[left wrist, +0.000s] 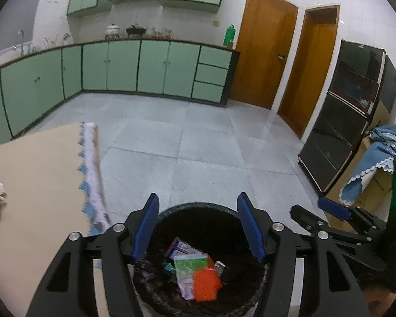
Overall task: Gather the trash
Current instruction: 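Move both open tools back over the red cup and white tissue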
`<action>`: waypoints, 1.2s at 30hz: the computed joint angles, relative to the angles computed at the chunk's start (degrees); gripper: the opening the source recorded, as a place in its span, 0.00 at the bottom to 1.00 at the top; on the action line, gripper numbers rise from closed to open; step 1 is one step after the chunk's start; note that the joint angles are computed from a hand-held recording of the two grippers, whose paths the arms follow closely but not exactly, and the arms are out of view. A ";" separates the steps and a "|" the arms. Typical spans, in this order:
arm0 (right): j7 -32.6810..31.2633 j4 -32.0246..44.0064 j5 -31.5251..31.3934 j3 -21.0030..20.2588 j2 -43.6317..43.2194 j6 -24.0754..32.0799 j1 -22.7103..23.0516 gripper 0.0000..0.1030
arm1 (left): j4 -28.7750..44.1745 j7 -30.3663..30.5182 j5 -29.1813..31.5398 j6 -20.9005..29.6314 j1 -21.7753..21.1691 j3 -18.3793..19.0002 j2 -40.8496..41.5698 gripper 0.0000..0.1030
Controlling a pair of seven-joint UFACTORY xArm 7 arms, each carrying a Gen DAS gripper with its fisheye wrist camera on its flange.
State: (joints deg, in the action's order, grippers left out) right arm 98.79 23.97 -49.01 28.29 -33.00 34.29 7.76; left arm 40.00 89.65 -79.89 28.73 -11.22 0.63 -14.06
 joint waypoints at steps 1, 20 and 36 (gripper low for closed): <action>0.13 0.37 -0.03 0.37 -0.37 0.47 0.19 0.73 | -0.10 0.85 -0.58 -0.12 0.33 0.48 -0.55 0.65; 11.19 26.83 -19.68 8.12 22.88 6.93 1.54 0.95 | 9.51 10.89 -4.97 0.64 17.10 10.78 5.14 0.84; 3.64 59.34 -32.13 -0.14 57.42 10.71 16.45 0.95 | 22.85 11.11 -6.82 -1.97 29.43 7.26 20.94 0.84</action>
State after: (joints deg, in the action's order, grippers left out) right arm 102.43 83.31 -81.14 28.15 24.42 45.00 24.20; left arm 62.85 100.76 -86.70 26.76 18.21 7.90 6.88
